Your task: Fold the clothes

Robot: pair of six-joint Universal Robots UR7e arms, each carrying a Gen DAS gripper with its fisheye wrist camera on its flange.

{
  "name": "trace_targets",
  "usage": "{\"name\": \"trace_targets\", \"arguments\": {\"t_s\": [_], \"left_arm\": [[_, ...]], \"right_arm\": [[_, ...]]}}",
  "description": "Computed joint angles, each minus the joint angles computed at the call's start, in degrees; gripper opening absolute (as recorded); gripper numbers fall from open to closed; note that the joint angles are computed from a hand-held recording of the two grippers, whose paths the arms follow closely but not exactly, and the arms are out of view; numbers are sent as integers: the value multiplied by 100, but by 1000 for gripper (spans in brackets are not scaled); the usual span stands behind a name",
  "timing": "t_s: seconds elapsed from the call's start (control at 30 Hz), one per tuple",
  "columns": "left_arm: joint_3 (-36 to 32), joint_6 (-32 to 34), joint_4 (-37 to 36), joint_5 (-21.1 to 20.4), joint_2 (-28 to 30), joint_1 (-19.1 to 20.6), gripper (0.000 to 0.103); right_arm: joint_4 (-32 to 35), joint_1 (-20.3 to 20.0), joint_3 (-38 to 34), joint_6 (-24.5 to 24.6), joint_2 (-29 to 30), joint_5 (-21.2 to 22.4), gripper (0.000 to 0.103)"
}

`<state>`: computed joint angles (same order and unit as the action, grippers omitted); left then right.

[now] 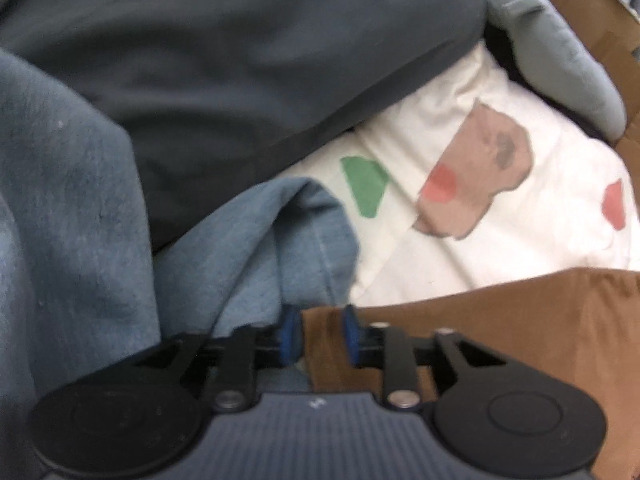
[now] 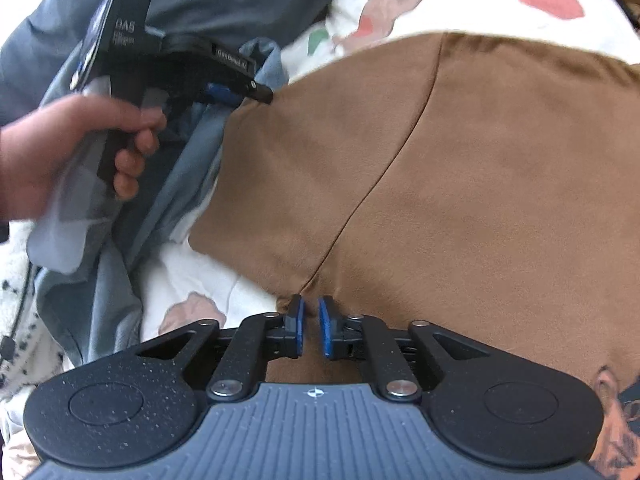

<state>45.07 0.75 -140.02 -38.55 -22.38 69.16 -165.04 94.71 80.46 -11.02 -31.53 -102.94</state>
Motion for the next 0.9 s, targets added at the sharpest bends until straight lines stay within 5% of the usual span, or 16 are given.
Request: {"name": "trace_targets", "arguments": {"t_s": [0.07, 0.13, 0.33, 0.6, 0.8, 0.9], "left_arm": [[176, 269, -333, -19, -50, -60, 57], [312, 271, -456, -96, -104, -112, 57], [439, 227, -541, -683, -102, -247, 56], [130, 315, -661, -925, 313, -442, 41], [-210, 318, -288, -1194, 559, -503, 35], [-380, 286, -67, -1209, 701, -528, 17]], "right_arm": [[-207, -38, 156, -1, -130, 94, 33], [-356, -79, 274, -17, -253, 98, 38], [-219, -240, 553, -288, -821, -370, 38], [69, -406, 1162, -379, -1758, -1523, 38], [-555, -680, 1691, -379, -2374, -2121, 38], [-978, -857, 1918, -270, -2648, -2261, 38]]}}
